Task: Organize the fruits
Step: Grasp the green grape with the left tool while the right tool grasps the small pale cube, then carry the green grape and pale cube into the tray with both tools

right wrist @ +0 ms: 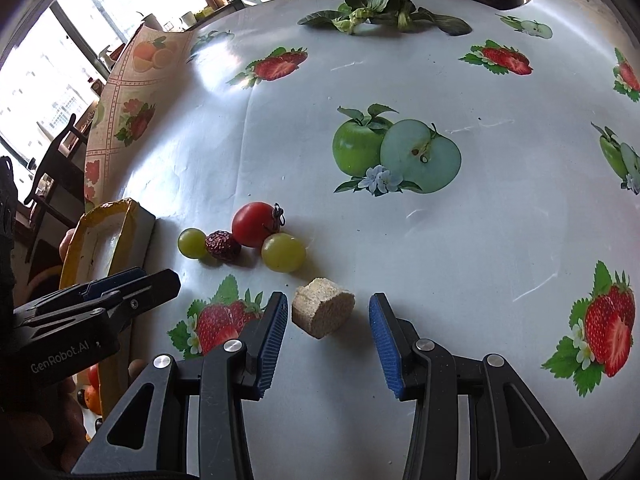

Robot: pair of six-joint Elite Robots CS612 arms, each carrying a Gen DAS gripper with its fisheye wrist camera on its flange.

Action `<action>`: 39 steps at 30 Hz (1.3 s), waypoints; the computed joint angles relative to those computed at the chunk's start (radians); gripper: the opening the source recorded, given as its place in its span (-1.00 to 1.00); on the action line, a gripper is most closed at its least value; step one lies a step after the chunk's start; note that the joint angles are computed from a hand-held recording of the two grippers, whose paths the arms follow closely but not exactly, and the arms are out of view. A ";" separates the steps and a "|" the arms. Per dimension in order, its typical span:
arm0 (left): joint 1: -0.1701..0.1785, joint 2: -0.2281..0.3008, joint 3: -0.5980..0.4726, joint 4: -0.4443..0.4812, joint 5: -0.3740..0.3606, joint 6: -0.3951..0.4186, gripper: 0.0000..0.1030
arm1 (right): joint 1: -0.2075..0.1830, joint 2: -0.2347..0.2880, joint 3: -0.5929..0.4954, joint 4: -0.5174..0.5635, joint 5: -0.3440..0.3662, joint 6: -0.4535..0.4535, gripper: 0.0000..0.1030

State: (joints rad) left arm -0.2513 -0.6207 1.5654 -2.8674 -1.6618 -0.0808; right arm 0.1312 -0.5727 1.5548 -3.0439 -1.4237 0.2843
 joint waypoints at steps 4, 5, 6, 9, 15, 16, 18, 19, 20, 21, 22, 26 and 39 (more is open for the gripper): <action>-0.002 0.023 -0.030 0.003 0.024 0.031 -0.05 | 0.002 0.009 -0.016 -0.005 -0.011 -0.006 -0.17; -0.003 0.027 -0.033 -0.006 0.027 0.039 -0.07 | 0.002 0.011 -0.020 -0.004 -0.012 -0.009 -0.28; -0.001 0.030 -0.038 -0.011 0.019 0.043 -0.19 | 0.000 0.012 -0.021 -0.008 -0.002 -0.009 -0.39; 0.004 0.040 -0.053 -0.019 -0.019 0.056 -0.45 | -0.002 0.011 -0.017 -0.014 0.002 -0.010 -0.39; -0.002 0.042 -0.055 -0.019 -0.017 0.080 -0.57 | -0.011 -0.005 0.021 -0.049 0.021 0.022 -0.39; 0.002 0.039 -0.053 -0.012 -0.038 0.068 -0.57 | -0.013 -0.009 0.030 -0.059 0.025 0.026 -0.39; 0.001 0.030 -0.035 -0.022 -0.046 0.059 -0.57 | -0.016 -0.020 0.048 -0.078 0.033 0.031 -0.40; 0.000 0.022 -0.022 -0.030 -0.044 0.061 -0.57 | -0.017 -0.025 0.056 -0.086 0.036 0.033 -0.40; -0.001 0.014 -0.008 -0.039 -0.050 0.057 -0.57 | -0.017 -0.030 0.065 -0.093 0.038 0.035 -0.40; -0.001 0.005 0.006 -0.051 -0.057 0.050 -0.57 | -0.018 -0.036 0.074 -0.099 0.042 0.036 -0.40; -0.002 -0.004 0.021 -0.064 -0.057 0.045 -0.57 | -0.020 -0.042 0.084 -0.106 0.045 0.037 -0.40; -0.003 -0.043 0.086 -0.116 -0.055 0.000 -0.57 | -0.018 -0.063 0.115 -0.128 0.050 0.044 -0.40; 0.015 -0.129 0.235 -0.205 -0.038 -0.100 -0.57 | 0.015 -0.125 0.205 -0.162 0.058 0.033 -0.39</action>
State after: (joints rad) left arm -0.2362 -0.7493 1.8008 -3.0722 -1.6996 -0.1812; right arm 0.1467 -0.6980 1.7599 -3.2057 -1.3654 0.3175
